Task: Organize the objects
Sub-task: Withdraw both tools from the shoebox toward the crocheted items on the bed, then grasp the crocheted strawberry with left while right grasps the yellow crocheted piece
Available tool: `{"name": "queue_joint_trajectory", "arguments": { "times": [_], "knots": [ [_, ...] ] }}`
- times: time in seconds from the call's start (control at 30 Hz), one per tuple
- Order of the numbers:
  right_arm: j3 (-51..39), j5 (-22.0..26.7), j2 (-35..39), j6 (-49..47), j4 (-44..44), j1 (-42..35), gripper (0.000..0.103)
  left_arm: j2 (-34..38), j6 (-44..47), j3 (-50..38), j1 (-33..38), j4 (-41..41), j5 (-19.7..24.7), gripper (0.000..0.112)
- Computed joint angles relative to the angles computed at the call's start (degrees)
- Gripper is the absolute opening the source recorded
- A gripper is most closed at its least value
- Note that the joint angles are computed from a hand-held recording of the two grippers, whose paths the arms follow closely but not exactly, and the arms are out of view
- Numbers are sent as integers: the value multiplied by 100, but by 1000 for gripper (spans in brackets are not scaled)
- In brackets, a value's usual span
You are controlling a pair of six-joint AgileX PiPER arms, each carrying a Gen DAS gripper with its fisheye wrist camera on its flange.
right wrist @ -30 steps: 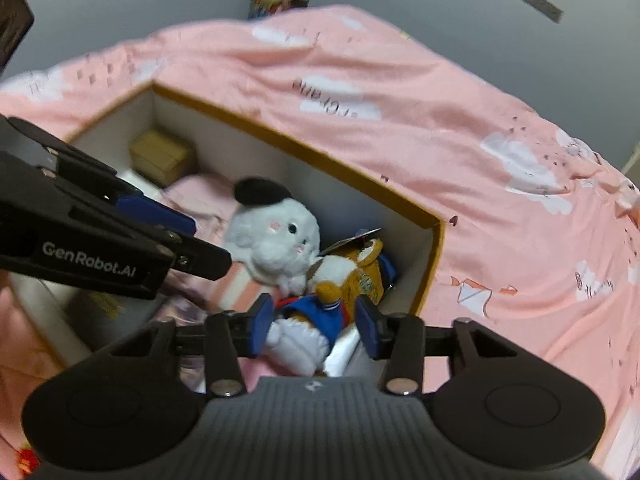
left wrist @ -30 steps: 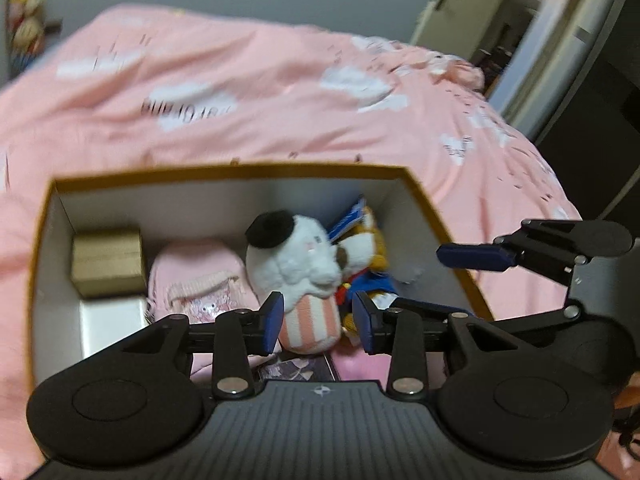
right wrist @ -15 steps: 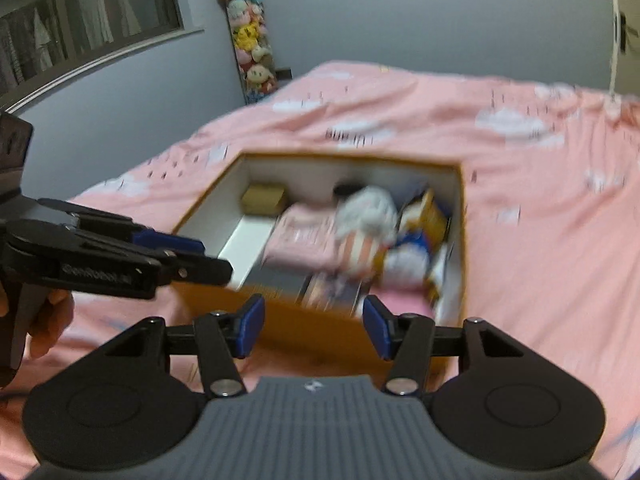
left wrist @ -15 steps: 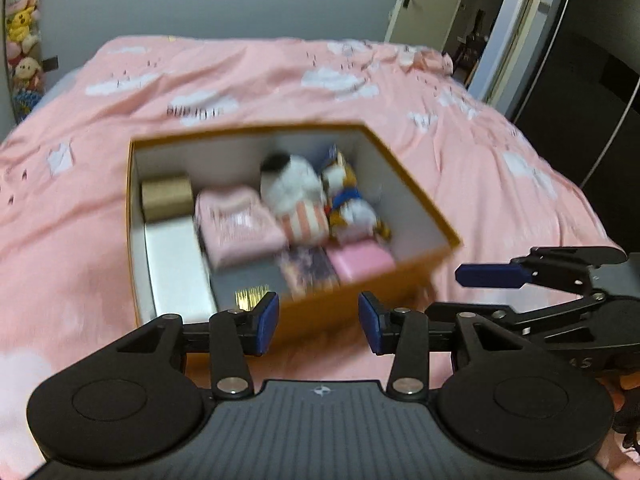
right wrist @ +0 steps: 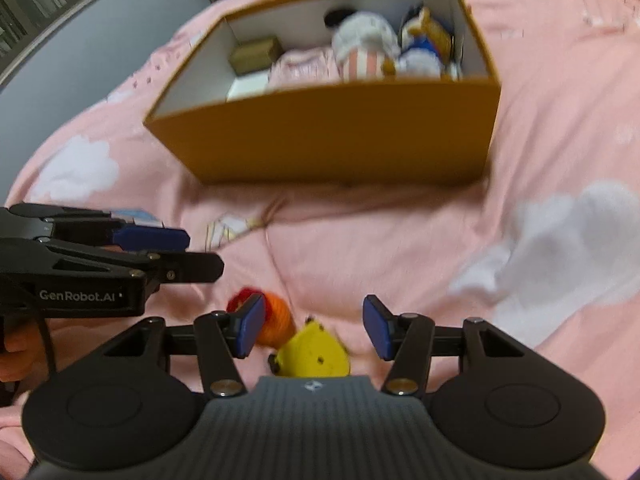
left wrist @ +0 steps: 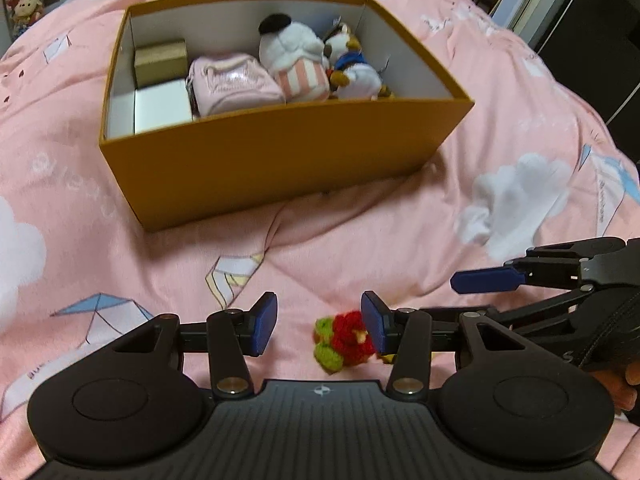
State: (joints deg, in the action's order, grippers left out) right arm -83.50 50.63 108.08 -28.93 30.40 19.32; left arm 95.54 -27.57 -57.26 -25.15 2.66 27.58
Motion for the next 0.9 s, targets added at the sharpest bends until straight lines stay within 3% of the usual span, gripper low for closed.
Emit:
{"name": "queue_joint_trajectory", "arguments": {
  "times": [0.33,0.53,0.9],
  "knots": [
    [-534,788,774,446,-187,91,58,281,943,-36,76,-807,-28,60],
    [-707,973,1062,584,-107,26,61,535,1877,-156,316,-1808,10,61],
    [-832,1177,1346,723,71,-54,62,945,3011,-509,653,-3379,471,64]
  ]
}}
